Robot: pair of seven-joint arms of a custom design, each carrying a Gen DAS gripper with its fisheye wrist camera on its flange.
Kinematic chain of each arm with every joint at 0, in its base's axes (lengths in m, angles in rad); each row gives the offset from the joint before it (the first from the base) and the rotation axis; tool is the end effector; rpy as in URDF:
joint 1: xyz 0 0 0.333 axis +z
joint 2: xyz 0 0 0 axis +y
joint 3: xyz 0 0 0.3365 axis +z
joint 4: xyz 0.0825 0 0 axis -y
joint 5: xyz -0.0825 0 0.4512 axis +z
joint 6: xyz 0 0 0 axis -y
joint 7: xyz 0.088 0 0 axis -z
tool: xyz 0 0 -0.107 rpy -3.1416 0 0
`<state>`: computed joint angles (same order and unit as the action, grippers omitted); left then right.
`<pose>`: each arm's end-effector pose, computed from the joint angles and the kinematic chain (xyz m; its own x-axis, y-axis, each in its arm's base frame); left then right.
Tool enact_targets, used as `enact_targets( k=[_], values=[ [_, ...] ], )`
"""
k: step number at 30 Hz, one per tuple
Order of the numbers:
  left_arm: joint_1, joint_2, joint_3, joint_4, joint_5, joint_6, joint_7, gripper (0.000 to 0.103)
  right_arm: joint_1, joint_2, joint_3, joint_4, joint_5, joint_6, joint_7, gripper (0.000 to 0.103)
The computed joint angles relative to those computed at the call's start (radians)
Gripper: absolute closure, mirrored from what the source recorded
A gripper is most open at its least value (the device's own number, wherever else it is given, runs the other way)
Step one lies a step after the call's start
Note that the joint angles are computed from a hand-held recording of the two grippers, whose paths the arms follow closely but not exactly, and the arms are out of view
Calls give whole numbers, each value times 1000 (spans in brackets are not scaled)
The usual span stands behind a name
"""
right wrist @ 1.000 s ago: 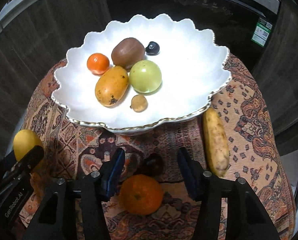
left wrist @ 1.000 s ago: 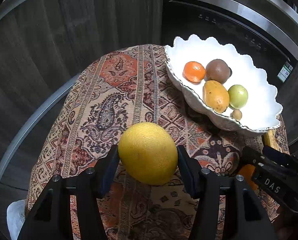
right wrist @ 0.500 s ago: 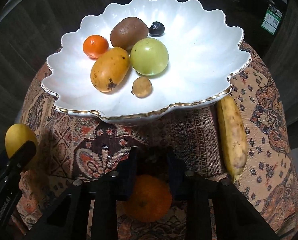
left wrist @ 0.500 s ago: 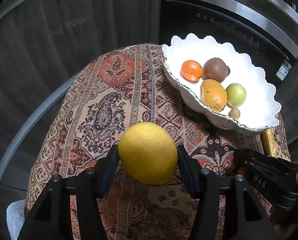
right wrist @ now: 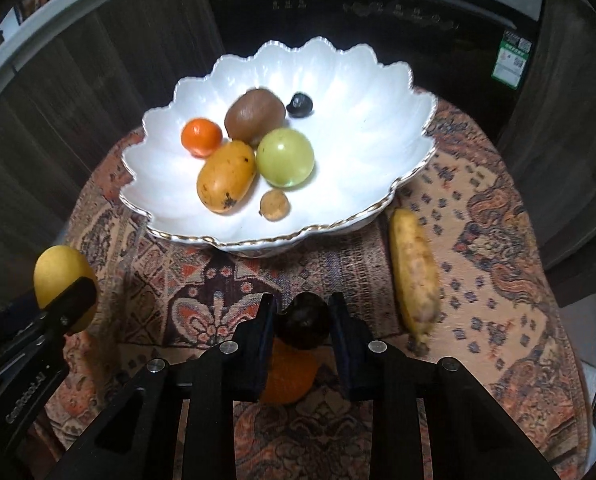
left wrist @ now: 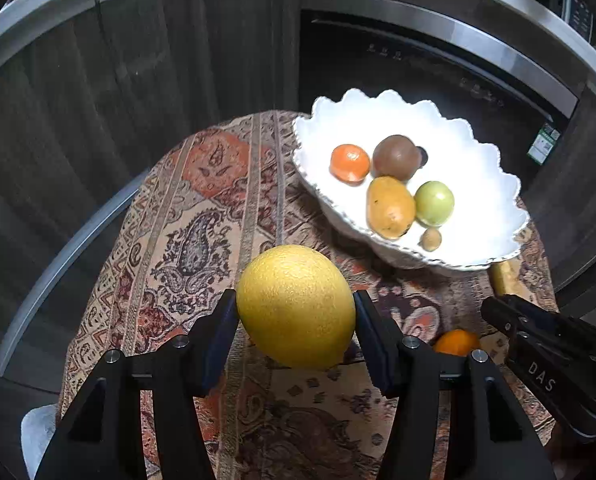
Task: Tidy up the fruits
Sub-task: 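Grasp the dark plum with the right tool while the left tool holds the yellow citrus, then carry the yellow citrus with the left tool while the right tool carries the plum over the bowl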
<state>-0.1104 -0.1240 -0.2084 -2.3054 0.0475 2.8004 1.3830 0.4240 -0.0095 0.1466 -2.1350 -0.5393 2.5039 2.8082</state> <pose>0.5601 -0.1894 0.4482 -0.1901 -0.9808 0.0443 -0.8058 0.1301 -0.5777 0.5257 0.3419 0.4349 -0.2544 -0.9604 -0.1136 -0.8192 0.2764 -0.5025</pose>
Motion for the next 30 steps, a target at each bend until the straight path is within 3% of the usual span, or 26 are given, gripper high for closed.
enact_targets(
  k=[15, 19, 30],
  values=[
    [-28, -25, -2, 65, -73, -3, 103, 47, -19, -89, 25, 12, -175, -38, 98, 75],
    [-44, -7, 6, 110, -123, -25, 164, 47, -30, -98, 25, 24, -206, -42, 103, 75],
    [-53, 86, 6, 243, -118, -57, 210, 47, -60, -87, 15, 63, -256, -53, 99, 75]
  ],
)
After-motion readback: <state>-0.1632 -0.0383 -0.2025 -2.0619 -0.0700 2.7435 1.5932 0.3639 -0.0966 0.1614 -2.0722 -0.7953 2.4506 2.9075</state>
